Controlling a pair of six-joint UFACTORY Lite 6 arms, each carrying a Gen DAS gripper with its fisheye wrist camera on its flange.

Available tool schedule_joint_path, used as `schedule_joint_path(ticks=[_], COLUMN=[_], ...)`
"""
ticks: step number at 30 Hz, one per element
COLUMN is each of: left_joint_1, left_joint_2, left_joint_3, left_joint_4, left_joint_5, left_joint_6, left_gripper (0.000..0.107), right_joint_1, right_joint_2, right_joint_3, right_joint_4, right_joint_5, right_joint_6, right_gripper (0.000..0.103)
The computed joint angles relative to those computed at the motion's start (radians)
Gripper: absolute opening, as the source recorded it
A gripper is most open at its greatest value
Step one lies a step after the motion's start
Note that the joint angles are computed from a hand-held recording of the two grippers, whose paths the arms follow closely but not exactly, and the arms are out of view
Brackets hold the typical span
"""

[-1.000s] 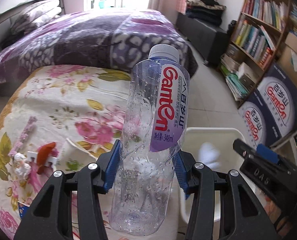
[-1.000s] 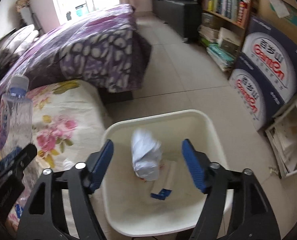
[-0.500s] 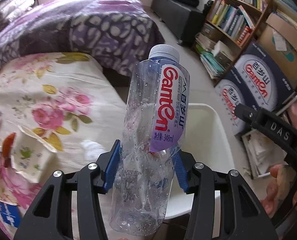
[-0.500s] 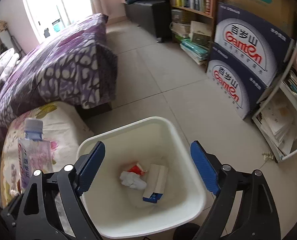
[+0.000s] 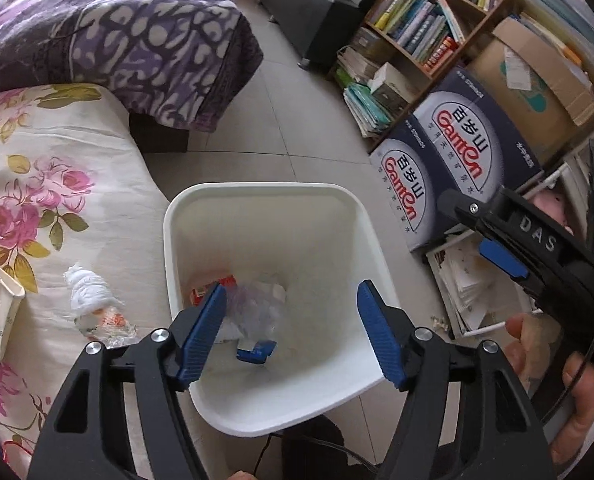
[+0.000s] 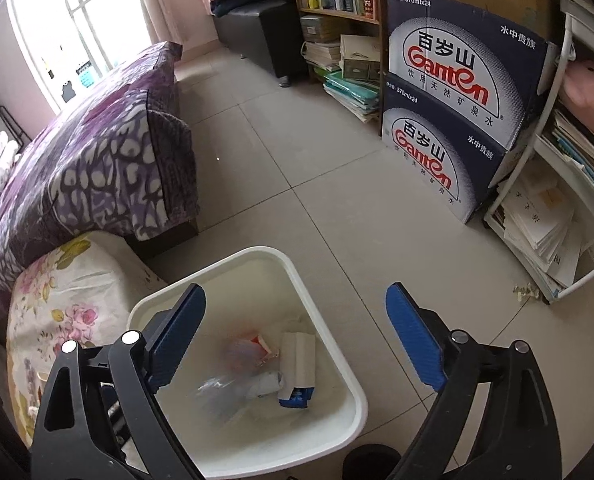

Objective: Collect trash
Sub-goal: 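Lower the Ganten bottle into the bin and open the left tool, then grasp the paper cup with the left tool while the right tool grasps the wrapped tissue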

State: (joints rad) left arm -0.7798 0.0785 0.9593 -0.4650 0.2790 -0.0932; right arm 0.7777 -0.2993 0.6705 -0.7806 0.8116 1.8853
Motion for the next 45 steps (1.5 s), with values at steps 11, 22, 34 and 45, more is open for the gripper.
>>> schedule_joint_path(ticks=[11,22,34,45], left_joint_1=[0.025,0.149,0.356,0.553], left_joint_2=[-0.090,-0.199,-0.194,-0.050], left_joint_3=[-0.073,-0.197,-0.262,-0.233], left_joint_4=[0.512,0.815,0.941,0.752], left_joint_5=[0.045,0.131,0.206,0.141], left_joint_6=[-0.441,-0.619,-0.461,-0.101], left_gripper=[0.078,0.085,0.089,0.089], right_joint_1=[0.054,0.138,0.218,0.299], right_joint_2=[0.135,0.358,0.644,0.934], right_joint_3=[0.097,0.284,0.551,0.877], right_joint_4=[-0.001,0.017,0.099,0.210], right_joint_5=[-0.031,-0.020,-0.030,-0.052], right_joint_6=[-0.009,-0.089,-0.358,-0.750], right_gripper=[0.093,0.095,0.096,0.095])
